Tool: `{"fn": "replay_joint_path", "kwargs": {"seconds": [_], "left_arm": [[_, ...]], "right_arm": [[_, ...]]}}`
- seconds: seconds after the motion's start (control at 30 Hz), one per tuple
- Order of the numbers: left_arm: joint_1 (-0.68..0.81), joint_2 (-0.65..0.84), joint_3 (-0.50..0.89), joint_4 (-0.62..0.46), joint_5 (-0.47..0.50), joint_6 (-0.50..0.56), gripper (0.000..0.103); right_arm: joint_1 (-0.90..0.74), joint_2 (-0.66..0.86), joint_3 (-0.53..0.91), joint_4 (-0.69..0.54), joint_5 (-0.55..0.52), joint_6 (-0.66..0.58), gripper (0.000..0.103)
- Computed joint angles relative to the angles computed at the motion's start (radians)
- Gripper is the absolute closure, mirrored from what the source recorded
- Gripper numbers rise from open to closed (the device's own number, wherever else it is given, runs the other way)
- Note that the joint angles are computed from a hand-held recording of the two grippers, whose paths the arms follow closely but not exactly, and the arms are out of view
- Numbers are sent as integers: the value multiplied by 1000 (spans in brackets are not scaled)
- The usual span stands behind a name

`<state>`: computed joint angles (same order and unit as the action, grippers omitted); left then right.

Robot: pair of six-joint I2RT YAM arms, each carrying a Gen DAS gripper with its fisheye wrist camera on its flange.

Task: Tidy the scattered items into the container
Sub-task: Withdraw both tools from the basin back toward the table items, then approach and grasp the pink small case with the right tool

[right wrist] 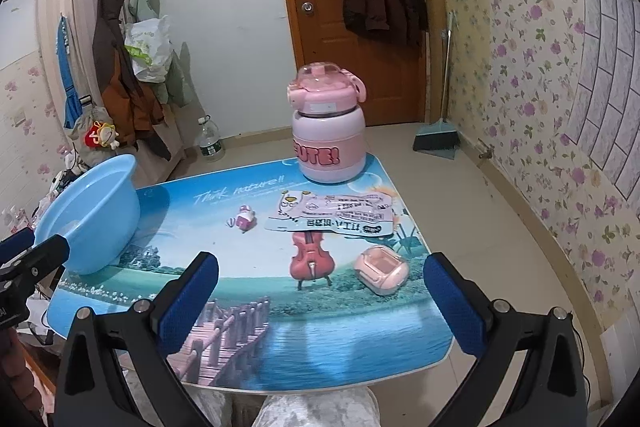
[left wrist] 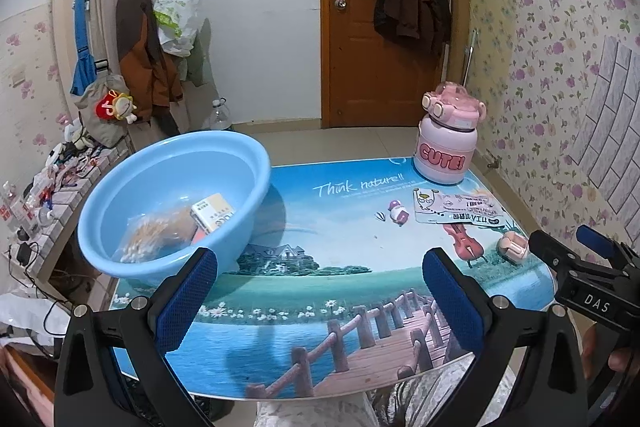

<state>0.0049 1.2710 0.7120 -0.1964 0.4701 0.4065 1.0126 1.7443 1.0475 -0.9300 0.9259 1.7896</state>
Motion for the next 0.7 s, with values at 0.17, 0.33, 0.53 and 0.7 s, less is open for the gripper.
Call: {"fn": "replay_joint_path", "kwargs": {"seconds": [0.17,0.33,0.53,0.7], "left_arm": [[-46,27,-3,23,-34,-14,0],[-95,67,-5,53,-68,-26,0],[-152,138,11,91,-105,-45,0],[-204,215,38,126,-140,-63,0]], "right_arm": [[-16,-14,-43,34,-13,-7,0],[-42,-23,-87,80,-25,-29,0],[-84,-38,-158,162,-40,-67,0],[-124,-34,-211,232,-49,-110,0]]}}
